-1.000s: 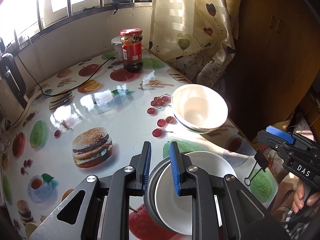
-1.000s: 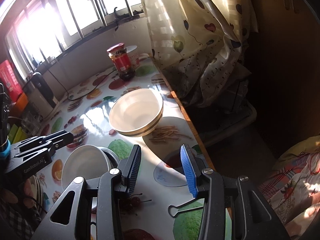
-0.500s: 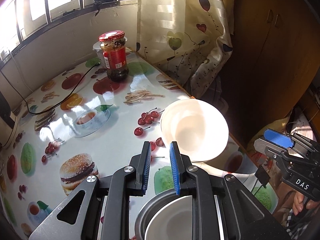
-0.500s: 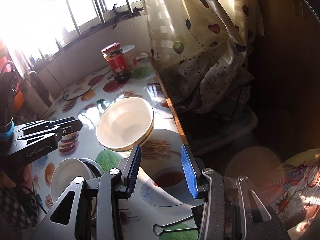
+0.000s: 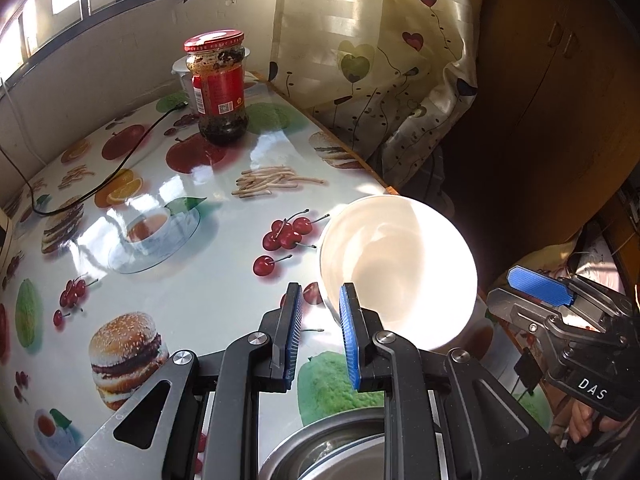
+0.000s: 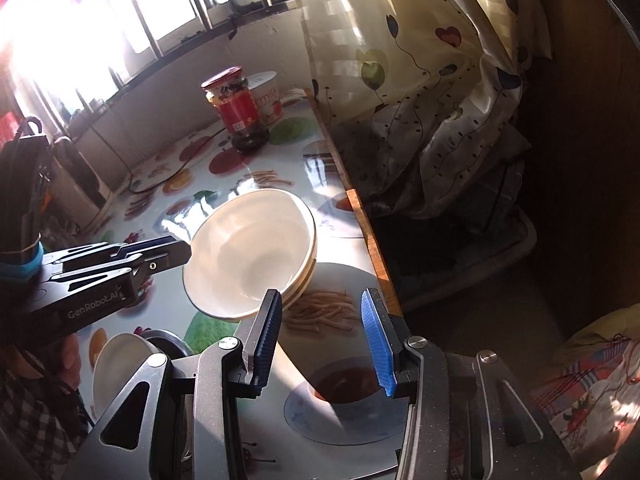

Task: Organize plates and bowls

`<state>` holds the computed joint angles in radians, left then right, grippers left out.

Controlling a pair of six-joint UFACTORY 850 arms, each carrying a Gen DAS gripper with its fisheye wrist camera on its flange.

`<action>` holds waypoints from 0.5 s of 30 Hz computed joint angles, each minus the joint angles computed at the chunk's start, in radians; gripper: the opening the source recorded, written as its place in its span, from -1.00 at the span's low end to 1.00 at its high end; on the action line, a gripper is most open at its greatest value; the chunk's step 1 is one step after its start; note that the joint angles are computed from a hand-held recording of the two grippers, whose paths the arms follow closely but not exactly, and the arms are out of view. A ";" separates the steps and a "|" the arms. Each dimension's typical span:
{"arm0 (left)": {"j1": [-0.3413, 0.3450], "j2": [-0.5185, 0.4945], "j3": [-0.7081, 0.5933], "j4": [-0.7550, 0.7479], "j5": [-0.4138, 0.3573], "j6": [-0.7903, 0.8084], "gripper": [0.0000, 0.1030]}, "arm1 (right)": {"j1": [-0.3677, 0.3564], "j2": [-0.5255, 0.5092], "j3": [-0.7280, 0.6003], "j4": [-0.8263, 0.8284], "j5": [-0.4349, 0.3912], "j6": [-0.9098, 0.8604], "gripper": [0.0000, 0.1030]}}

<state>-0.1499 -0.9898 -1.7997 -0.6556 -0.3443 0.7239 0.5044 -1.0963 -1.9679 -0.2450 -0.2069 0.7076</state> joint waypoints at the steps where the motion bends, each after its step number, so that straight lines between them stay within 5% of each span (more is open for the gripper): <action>1: 0.001 -0.003 -0.004 -0.001 -0.005 0.000 -0.62 | 0.000 -0.003 -0.004 0.014 0.003 -0.012 -0.20; 15: 0.000 -0.031 -0.044 0.029 -0.029 -0.026 -0.62 | -0.004 -0.094 -0.153 0.185 -0.045 -0.178 -0.20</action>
<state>-0.1503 -1.0207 -1.8440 -0.6262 -0.3728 0.6976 0.5002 -1.1904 -2.1214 -0.0600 -0.2519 0.5294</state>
